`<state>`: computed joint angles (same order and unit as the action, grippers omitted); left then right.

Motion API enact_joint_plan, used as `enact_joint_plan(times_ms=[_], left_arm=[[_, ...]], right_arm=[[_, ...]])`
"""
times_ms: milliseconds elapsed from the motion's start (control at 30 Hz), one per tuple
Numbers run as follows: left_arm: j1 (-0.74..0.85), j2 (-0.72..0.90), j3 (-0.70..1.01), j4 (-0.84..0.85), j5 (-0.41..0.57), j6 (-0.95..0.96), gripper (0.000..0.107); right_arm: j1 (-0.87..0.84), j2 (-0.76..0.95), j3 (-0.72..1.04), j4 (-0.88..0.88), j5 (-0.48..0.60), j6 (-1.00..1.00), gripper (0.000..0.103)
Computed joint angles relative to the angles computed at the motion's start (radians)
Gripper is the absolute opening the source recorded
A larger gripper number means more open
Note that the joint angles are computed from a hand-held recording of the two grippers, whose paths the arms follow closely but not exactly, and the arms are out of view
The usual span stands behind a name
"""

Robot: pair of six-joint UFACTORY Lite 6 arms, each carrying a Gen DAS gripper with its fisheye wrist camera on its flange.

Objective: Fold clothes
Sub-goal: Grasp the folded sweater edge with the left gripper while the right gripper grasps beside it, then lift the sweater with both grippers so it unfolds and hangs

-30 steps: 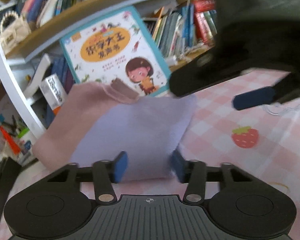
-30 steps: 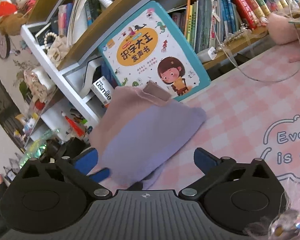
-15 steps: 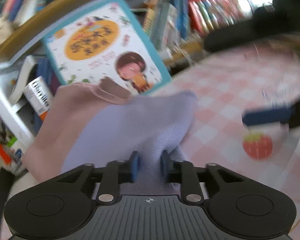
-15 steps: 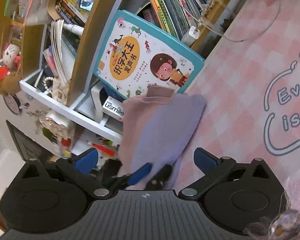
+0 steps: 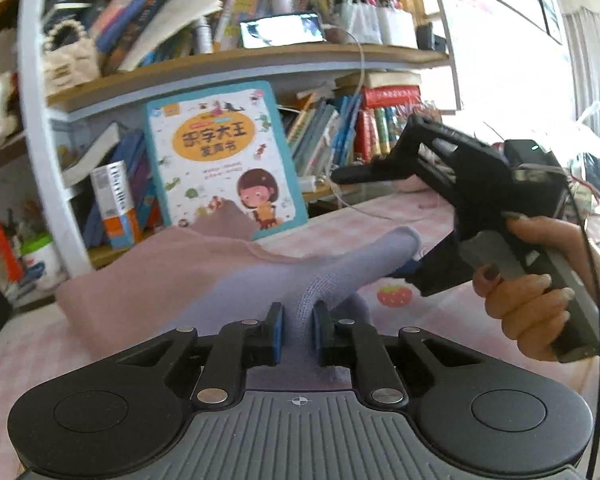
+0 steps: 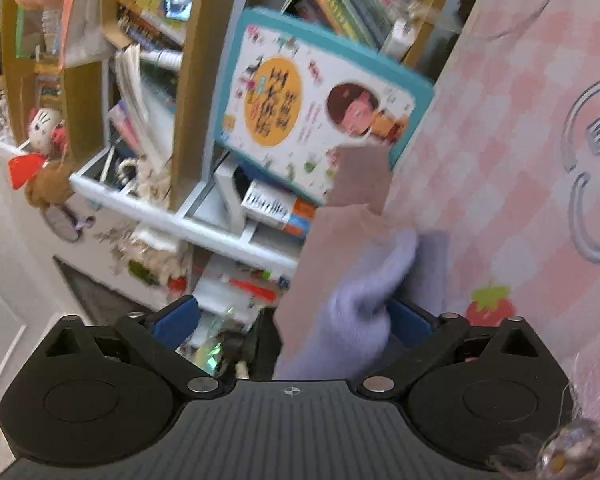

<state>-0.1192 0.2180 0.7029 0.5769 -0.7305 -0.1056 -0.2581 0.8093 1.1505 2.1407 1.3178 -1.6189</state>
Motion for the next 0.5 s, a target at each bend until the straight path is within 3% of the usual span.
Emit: enact_joint_plan(times_ms=[67, 133, 200, 333, 367, 400, 433, 500], left_arm=[[0.015, -0.042, -0.052, -0.014, -0.012, 0.009, 0.013], [0.031, -0.079, -0.102, -0.026, -0.021, 0.02, 0.014], [0.043, -0.102, -0.15, -0.067, -0.028, 0.066, 0.015], [0.038, -0.112, -0.218, -0.157, -0.048, 0.166, 0.028], [0.034, -0.112, -0.235, -0.179, -0.061, 0.189, 0.045], [0.018, -0.111, -0.251, -0.227, -0.081, 0.228, 0.07], [0.002, -0.11, -0.266, -0.275, -0.103, 0.268, 0.078], [-0.049, -0.099, -0.286, -0.401, -0.153, 0.385, 0.081]], right_arm=[[0.021, 0.01, 0.029, -0.051, -0.032, 0.037, 0.094], [0.041, 0.023, 0.059, -0.1, -0.047, 0.072, 0.074], [0.06, 0.019, 0.068, -0.131, -0.072, 0.08, 0.032], [0.092, 0.001, 0.055, -0.149, -0.111, 0.073, 0.022], [0.094, -0.002, 0.048, -0.141, -0.104, 0.073, 0.022], [0.096, -0.002, 0.043, -0.129, -0.087, 0.074, 0.022], [0.096, -0.005, 0.037, -0.118, -0.07, 0.075, 0.022], [0.097, -0.011, 0.032, -0.106, -0.034, 0.089, 0.028]])
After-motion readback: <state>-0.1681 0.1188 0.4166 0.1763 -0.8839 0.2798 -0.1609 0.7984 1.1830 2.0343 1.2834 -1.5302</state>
